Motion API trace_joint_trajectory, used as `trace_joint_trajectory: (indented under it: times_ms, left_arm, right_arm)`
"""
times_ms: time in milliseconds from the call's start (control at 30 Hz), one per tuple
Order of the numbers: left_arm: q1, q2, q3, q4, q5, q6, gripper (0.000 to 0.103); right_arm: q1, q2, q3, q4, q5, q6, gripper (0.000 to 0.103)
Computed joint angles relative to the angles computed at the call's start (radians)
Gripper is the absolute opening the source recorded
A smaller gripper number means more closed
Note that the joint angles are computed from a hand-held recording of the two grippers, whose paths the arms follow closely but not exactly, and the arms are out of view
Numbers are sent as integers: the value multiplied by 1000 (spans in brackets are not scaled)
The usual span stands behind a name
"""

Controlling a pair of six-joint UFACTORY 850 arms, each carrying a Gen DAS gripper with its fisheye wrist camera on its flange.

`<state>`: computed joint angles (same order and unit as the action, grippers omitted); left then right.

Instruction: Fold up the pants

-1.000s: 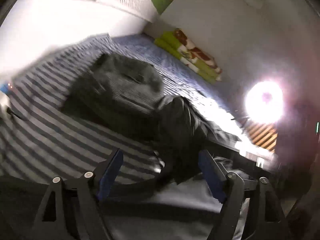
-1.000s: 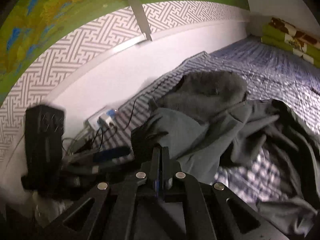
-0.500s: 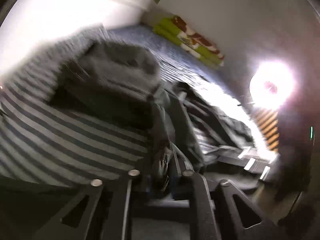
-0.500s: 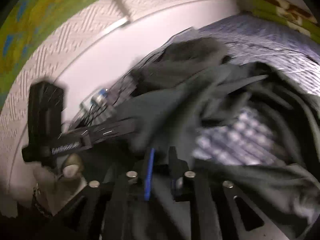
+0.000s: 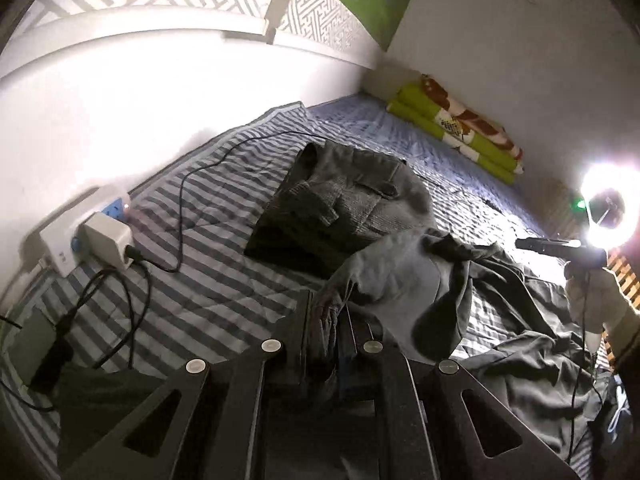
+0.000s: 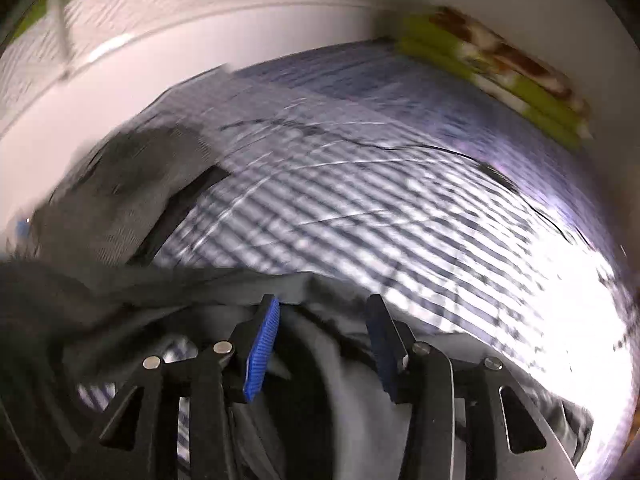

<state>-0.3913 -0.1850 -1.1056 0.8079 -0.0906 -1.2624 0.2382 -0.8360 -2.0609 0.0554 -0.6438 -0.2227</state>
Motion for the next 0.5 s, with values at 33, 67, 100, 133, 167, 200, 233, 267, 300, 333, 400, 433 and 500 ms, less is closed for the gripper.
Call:
trace_joint_trajectory:
  times_ms: [33, 67, 100, 133, 167, 200, 233, 267, 300, 333, 400, 433, 500]
  left_arm:
    - [-5, -8, -8, 37, -11, -29, 10]
    - [-10, -19, -20, 65, -24, -54, 10]
    - [-11, -22, -26, 63, -27, -55, 10]
    - [-12, -25, -31, 37, -25, -34, 10]
    - [-11, -28, -34, 27, -22, -28, 10]
    - [-11, -31, -37, 39, -27, -41, 10]
    - [-13, -32, -37, 62, -33, -64, 10]
    - [-14, -34, -40, 63, -37, -65, 10]
    - [-13, -34, -40, 64, -36, -71, 10]
    - [-10, -34, -40, 63, -33, -74, 10]
    - [-8, -35, -42, 66, -27, -85, 10]
    - [-8, -37, -44, 57, -24, -81, 10]
    - [-9, -42, -49, 28, -16, -57, 10]
  right_arm:
    - [9, 11, 25, 17, 19, -60, 43]
    - [14, 24, 53, 31, 38, -109, 51]
    - [25, 33, 78, 15, 56, -129, 56]
    - [33, 43, 111, -44, 83, -118, 56]
    - [45, 50, 140, -133, 101, -79, 56]
    - [50, 54, 158, -180, 102, -59, 56]
    - [47, 54, 168, -205, 102, -53, 56]
    - [40, 61, 185, -222, 110, -45, 56]
    - [26, 74, 207, -214, 128, -49, 56]
    - [17, 79, 213, -206, 134, -48, 56]
    - [-22, 98, 236, -155, 150, -53, 55]
    - [-29, 98, 233, -152, 148, -50, 55]
    - [-40, 91, 228, -197, 144, -21, 54]
